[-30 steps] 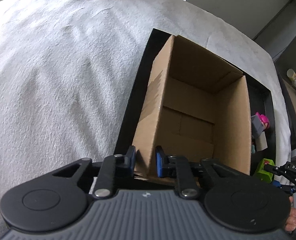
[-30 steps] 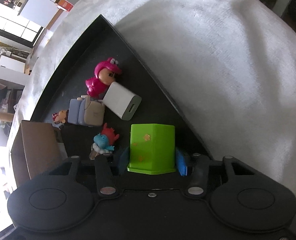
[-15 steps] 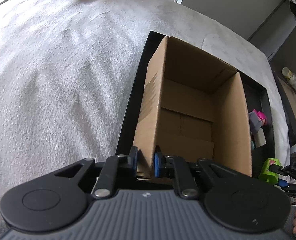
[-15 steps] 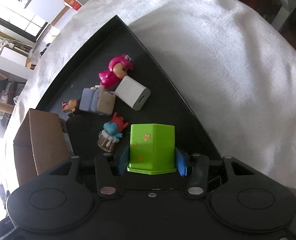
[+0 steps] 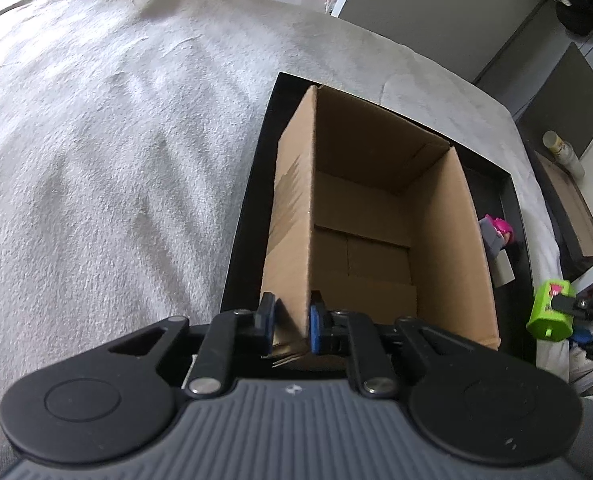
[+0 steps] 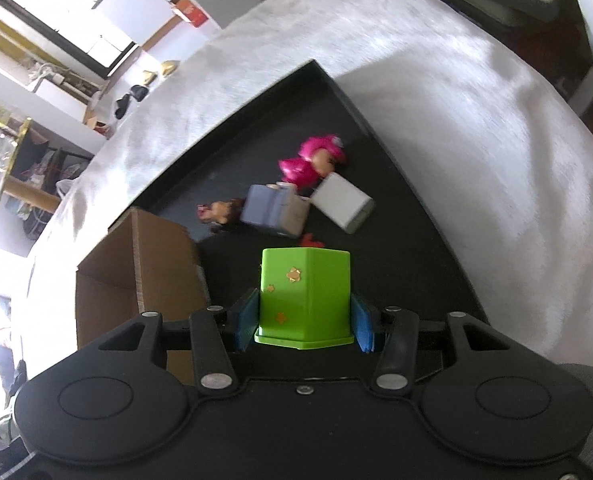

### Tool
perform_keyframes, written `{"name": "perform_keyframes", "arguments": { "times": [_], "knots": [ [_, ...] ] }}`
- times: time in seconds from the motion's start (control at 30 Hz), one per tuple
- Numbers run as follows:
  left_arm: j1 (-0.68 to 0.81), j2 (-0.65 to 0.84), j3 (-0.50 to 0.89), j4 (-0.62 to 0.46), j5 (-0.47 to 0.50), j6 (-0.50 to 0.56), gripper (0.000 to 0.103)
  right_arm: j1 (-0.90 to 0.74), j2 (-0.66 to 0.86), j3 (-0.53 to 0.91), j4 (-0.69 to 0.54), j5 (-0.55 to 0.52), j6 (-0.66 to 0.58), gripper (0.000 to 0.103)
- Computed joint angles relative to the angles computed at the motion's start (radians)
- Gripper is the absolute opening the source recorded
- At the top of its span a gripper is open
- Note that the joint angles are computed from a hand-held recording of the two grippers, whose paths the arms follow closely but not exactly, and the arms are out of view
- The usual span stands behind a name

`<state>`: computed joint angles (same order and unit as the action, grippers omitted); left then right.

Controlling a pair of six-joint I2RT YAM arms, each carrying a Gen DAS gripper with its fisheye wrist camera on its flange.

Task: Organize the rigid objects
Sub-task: 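Carry the green cube over the box with the right gripper and release it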

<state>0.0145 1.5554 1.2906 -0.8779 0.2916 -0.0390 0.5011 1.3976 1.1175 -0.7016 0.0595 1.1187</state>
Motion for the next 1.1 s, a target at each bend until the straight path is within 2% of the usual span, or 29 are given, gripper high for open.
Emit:
{"name": "perform_keyframes", "arguments": {
  "times": [0.3,0.7,1.1],
  "knots": [
    [0.001,-0.018,-0.010,-0.001,0.014,0.033,0.015,0.043,0.049,0.122,-0.035,0.029,-0.034,0.048],
    [0.006,0.004,0.005,-0.024,0.004,0.019,0.016,0.094,0.144,0.285,-0.053,0.027,-0.084,0.048],
    [0.016,0.003,0.006,-0.031,0.024,0.019,0.016,0.153,0.298,0.466,-0.081,0.008,-0.135,0.048]
  ]
}}
